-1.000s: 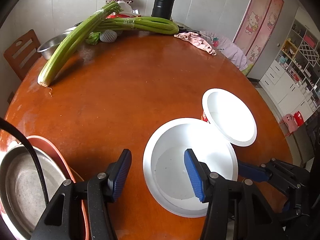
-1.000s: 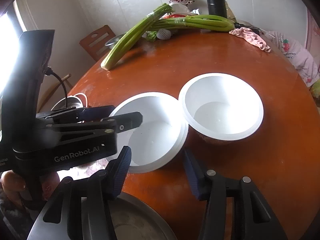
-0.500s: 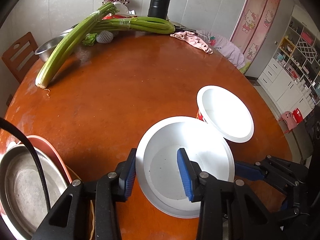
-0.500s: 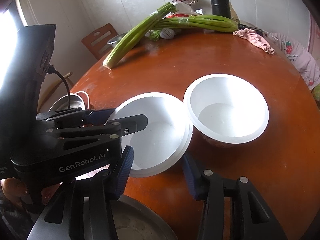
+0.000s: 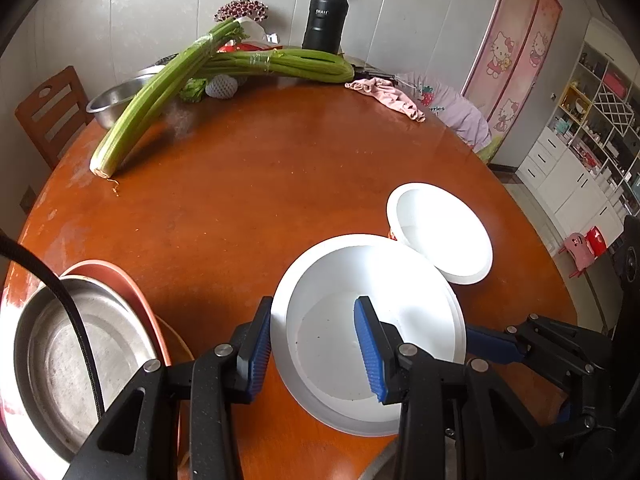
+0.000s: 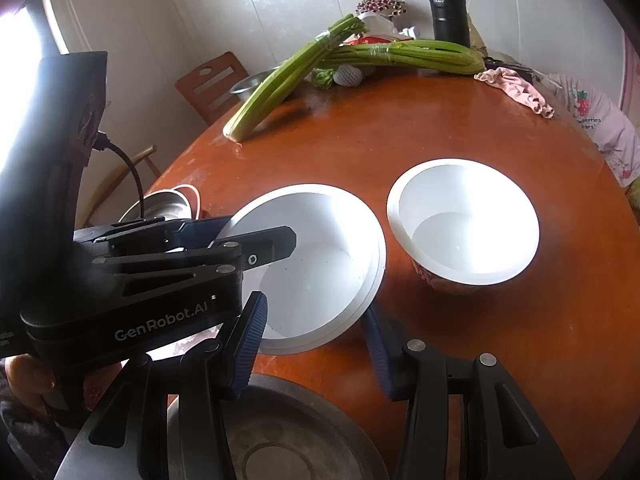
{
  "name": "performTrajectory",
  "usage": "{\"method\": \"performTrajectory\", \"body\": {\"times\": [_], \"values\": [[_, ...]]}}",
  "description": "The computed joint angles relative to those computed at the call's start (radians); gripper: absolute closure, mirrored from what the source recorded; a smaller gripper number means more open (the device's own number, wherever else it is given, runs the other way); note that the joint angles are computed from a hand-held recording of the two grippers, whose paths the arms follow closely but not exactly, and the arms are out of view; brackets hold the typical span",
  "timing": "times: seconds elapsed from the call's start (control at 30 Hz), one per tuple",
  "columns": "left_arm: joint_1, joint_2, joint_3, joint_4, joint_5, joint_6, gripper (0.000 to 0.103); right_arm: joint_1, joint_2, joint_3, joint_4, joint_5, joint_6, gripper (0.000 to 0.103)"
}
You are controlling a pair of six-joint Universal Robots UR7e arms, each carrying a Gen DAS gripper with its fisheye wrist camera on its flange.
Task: Organize plates and bowls
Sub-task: 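Lift the red-printed white bowl and carry it over the steel bowl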
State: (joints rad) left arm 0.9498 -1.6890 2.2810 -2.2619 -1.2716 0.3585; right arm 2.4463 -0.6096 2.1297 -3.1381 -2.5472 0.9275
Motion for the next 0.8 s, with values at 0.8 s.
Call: {"method": "performTrajectory", "body": {"times": [0.8], "values": [[-0.084,-0.229,0.031,0.112,-0.022,-0.035,0.063,0.149,-0.012,-0.066,0.21,-0.091,0.146,0.053]]}}
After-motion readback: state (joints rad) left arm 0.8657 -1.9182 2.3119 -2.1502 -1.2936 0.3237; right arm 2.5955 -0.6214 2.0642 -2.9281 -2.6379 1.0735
